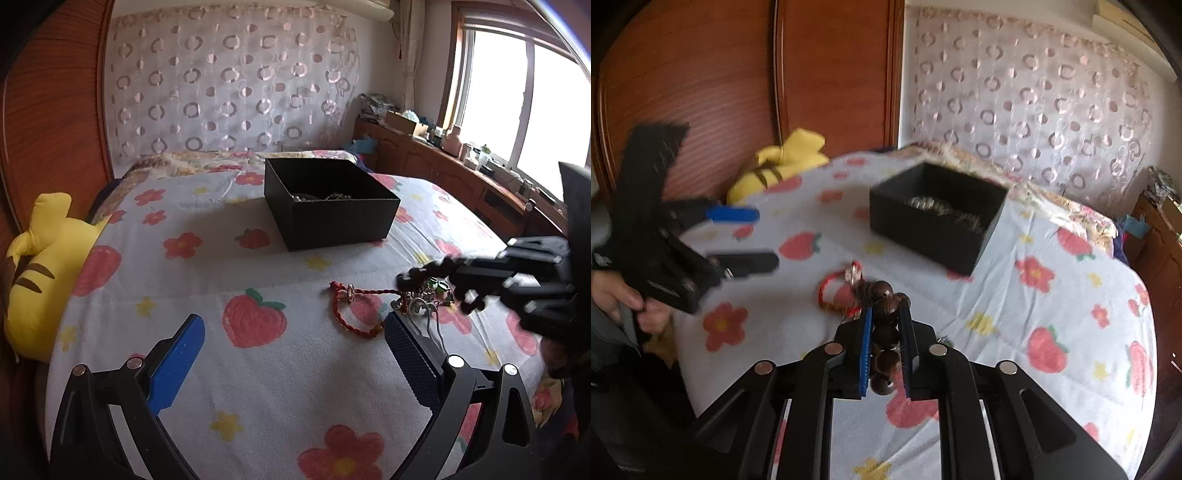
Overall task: Organize jewelry
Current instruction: 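Grasp the red string bracelet with the left tool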
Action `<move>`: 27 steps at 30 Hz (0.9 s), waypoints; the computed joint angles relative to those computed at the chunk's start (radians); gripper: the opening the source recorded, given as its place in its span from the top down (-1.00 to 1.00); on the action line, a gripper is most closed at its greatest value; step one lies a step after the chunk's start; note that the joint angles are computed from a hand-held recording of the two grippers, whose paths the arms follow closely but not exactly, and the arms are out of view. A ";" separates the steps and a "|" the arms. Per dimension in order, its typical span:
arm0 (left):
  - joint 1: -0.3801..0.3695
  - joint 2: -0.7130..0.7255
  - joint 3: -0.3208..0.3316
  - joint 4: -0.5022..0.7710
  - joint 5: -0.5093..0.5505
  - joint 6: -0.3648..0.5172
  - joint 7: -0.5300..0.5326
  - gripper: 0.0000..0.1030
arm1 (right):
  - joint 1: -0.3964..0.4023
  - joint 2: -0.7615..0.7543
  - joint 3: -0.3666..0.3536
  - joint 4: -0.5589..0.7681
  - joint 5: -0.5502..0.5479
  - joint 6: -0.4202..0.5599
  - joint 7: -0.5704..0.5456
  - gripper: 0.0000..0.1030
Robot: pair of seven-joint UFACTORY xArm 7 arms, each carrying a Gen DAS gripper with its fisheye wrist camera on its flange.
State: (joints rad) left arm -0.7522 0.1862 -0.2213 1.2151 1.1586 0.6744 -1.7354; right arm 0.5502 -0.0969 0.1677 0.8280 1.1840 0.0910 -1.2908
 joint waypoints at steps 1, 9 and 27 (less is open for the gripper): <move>0.002 0.003 0.000 0.002 -0.005 -0.003 0.006 -0.83 | 0.003 -0.013 -0.004 -0.002 0.026 -0.001 -0.024 0.71; 0.005 0.037 0.012 0.038 -0.052 -0.037 0.083 -0.83 | 0.027 -0.109 -0.037 -0.016 0.149 -0.009 -0.139 0.71; -0.035 0.198 0.089 0.216 -0.334 -0.064 0.454 0.32 | 0.035 -0.119 -0.071 -0.044 0.175 -0.027 -0.155 0.71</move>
State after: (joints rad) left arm -0.7875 0.3837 -0.1323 1.4312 0.8242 0.6103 -1.2812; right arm 0.5851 -0.2164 0.0965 0.7838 1.3589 0.0642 -1.4460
